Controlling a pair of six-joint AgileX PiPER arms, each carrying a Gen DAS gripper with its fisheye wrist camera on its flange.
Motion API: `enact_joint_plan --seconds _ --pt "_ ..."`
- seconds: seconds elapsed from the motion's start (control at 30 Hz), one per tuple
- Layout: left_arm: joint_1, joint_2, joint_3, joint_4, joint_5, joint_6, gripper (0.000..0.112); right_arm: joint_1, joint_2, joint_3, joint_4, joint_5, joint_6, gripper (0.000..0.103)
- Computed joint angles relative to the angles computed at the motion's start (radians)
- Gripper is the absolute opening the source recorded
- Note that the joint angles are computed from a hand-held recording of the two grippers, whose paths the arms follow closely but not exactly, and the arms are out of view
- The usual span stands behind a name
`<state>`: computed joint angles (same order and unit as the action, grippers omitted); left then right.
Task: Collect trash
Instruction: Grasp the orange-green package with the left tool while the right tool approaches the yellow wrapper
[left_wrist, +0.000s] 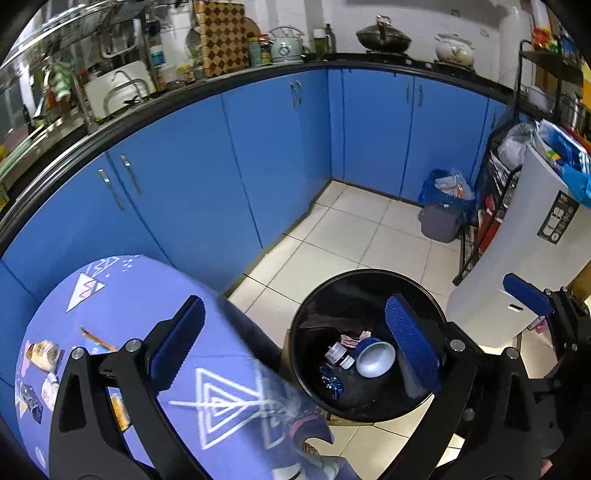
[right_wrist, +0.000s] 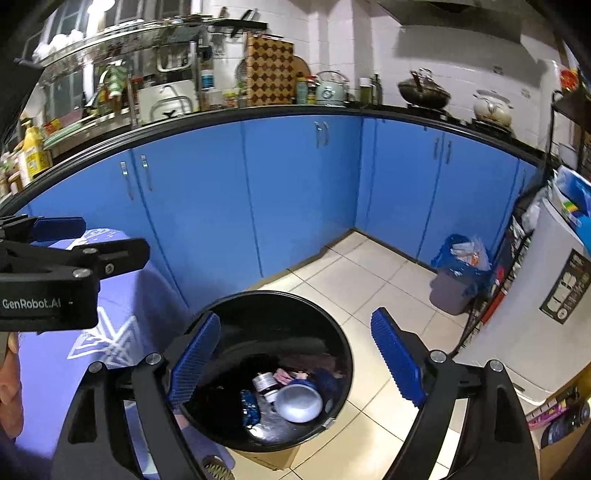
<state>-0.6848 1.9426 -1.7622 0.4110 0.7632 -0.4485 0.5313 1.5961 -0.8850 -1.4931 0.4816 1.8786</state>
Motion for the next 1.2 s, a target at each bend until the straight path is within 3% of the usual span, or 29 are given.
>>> enact_joint_plan --seconds 0.33,0.57,0.77,0.93,1.2 --pt "0.129 -0.242 0.298 0.067 -0.072 -0.076 0.097 0.142 0.045 -0.145 0.137 0.035 -0.164 0.082" --pt "0.308 -0.403 0.502 0.035 -0.14 -0.038 0.097 0.258 0.181 -0.355 0.24 0.037 -0.314 0.082" --pt "0.525 -0.491 0.644 -0.095 -0.203 0.116 0.097 0.32 0.333 -0.581 0.435 0.038 -0.56 0.082" --pt "0.707 -0.503 0.719 -0.266 -0.257 0.338 0.097 0.357 0.453 -0.766 0.587 0.076 -0.754 0.082" --pt "0.813 -0.476 0.788 -0.463 -0.311 0.605 0.097 0.371 0.647 -1.045 0.826 0.159 -1.027 0.082"
